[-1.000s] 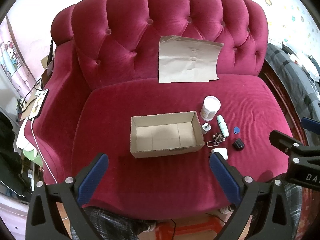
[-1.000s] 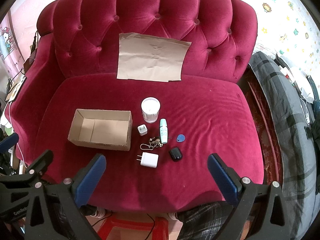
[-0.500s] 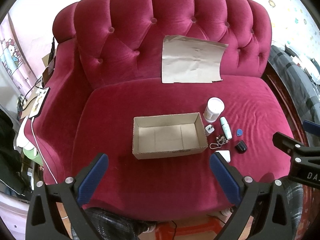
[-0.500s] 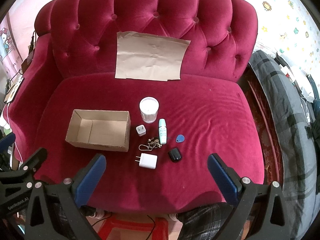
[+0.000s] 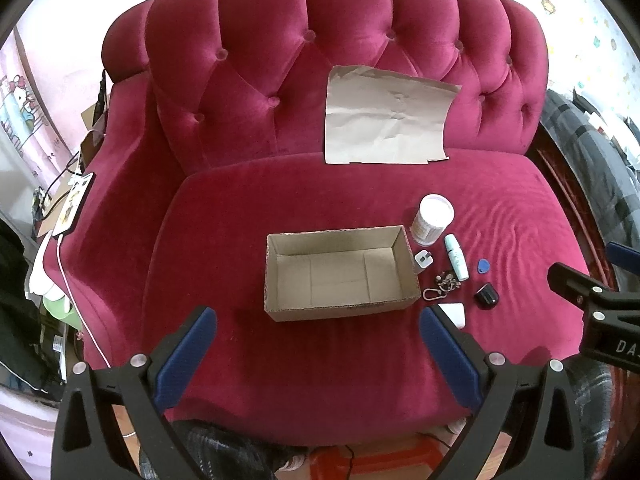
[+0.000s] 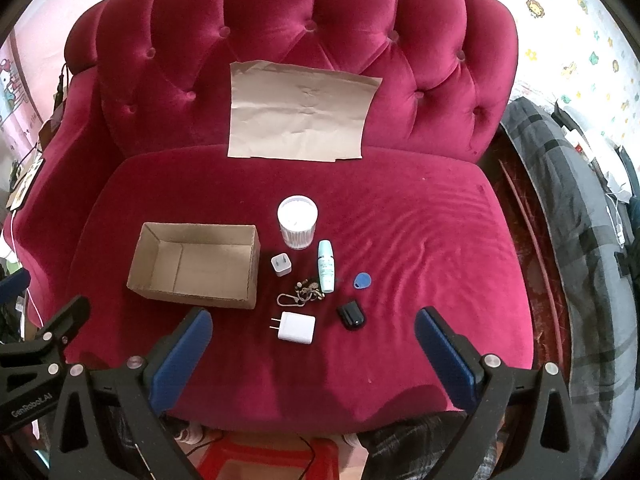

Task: Organize rigid objects
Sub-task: 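Move the left tool onto the cardboard box wall and clamp it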

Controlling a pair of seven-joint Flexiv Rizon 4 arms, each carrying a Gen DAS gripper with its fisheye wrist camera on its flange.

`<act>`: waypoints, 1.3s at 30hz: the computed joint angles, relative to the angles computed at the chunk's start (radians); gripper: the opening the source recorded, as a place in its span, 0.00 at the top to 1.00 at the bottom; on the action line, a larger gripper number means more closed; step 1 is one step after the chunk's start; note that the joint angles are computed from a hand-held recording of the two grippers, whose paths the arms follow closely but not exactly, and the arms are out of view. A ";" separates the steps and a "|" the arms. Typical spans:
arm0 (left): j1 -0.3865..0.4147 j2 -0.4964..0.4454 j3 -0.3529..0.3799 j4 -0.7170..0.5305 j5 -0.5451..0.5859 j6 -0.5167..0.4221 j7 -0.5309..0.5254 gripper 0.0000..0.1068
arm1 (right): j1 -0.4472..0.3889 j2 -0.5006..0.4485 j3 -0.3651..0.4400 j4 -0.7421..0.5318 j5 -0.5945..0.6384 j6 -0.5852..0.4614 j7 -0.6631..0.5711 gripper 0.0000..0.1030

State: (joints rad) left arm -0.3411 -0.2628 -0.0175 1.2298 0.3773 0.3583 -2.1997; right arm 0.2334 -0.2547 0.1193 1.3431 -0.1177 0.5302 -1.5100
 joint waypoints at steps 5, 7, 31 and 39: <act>0.015 -0.010 0.007 0.010 -0.004 0.027 0.013 0.04 | 0.003 -0.026 -0.004 -0.016 -0.003 0.001 -0.001 0.00; 0.022 -0.017 0.013 0.016 0.001 0.039 0.018 0.04 | 0.003 -0.036 -0.005 -0.019 -0.006 0.007 -0.001 0.00; 0.136 -0.181 0.085 0.130 -0.073 0.220 0.106 0.04 | -0.008 -0.238 -0.039 -0.051 -0.071 0.125 0.008 0.00; 0.161 -0.223 0.106 0.162 -0.109 0.269 0.091 0.04 | -0.016 -0.300 -0.047 -0.074 -0.073 0.146 0.031 0.00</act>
State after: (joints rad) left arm -0.1802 -0.4861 0.0886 1.3915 0.2679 0.6274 -2.1088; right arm 0.2178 -0.5551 0.0719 1.2694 -0.1907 0.6757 -1.4788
